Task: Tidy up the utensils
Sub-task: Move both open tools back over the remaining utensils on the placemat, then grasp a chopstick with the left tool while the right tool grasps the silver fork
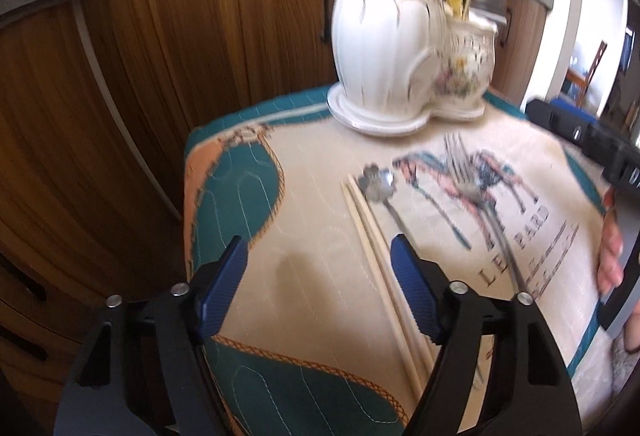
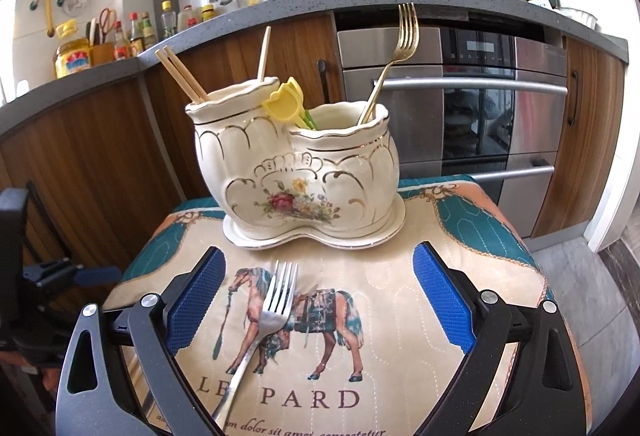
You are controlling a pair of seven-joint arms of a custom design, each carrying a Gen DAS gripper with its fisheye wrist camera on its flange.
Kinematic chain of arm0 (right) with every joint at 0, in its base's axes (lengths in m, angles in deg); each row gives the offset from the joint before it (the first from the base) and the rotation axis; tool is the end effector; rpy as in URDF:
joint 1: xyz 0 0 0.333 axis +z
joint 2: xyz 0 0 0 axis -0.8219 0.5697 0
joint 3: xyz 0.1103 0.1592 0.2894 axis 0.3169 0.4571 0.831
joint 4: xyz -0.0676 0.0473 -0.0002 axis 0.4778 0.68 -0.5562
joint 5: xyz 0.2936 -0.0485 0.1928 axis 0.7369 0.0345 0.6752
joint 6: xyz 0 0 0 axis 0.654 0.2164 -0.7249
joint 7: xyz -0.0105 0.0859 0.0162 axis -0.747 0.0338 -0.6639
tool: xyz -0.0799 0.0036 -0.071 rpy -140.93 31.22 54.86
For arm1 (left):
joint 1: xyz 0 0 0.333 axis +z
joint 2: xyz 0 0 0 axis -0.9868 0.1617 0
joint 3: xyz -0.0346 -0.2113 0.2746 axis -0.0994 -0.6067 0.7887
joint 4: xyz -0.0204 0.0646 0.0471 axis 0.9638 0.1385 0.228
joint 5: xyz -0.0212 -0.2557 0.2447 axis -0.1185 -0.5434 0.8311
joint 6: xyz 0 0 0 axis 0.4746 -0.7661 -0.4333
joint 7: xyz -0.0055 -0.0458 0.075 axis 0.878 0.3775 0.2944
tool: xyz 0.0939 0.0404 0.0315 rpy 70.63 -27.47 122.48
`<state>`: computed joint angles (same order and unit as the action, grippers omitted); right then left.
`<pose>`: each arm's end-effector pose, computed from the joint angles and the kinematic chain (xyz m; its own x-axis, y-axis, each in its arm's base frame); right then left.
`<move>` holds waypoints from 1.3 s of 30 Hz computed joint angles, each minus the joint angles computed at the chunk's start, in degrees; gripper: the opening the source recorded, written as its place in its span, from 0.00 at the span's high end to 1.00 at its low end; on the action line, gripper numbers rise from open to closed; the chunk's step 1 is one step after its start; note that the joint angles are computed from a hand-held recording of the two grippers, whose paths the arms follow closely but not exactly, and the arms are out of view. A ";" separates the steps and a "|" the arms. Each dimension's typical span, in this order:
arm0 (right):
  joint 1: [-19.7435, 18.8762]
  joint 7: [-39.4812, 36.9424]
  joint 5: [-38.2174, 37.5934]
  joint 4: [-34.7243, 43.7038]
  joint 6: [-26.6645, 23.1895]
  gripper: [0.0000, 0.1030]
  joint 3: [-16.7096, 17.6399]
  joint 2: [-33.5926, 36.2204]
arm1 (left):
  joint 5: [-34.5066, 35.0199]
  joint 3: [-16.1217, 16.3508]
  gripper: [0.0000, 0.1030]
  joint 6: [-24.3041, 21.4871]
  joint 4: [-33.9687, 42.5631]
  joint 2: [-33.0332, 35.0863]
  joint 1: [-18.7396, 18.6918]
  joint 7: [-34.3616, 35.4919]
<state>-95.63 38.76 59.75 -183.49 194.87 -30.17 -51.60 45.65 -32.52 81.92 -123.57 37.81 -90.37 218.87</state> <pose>0.4235 0.1249 0.5103 -0.1178 -0.9748 -0.1897 -0.4448 0.2226 -0.8675 0.5129 -0.1570 0.5031 -0.5422 -0.8381 -0.0601 -0.6021 0.4374 -0.6680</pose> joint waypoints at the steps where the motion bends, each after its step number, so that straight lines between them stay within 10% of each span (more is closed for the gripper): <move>1: 0.14 -0.06 -0.16 0.00 0.11 0.08 -0.08 0.09 | 1.57 0.02 0.36 -0.21 -0.10 0.13 0.05 -1.11; 10: -1.72 0.69 -1.52 -0.14 -0.53 0.08 1.50 -1.47 | 7.67 -0.30 0.51 -2.77 0.13 0.75 0.54 -5.70; 18: -2.74 3.86 -4.90 -0.42 -1.06 0.08 1.65 -2.39 | 4.58 -0.80 0.91 -5.80 1.36 0.69 0.54 -2.01; 30: -4.39 7.32 -9.39 -0.37 -3.62 0.08 1.91 -4.17 | -4.94 -0.51 0.95 -4.32 1.42 0.18 0.43 3.14; 39: 3.31 9.00 -17.79 1.89 -13.73 0.10 -4.77 -1.00 | -18.28 -0.44 0.95 -3.72 3.23 0.52 -0.09 13.47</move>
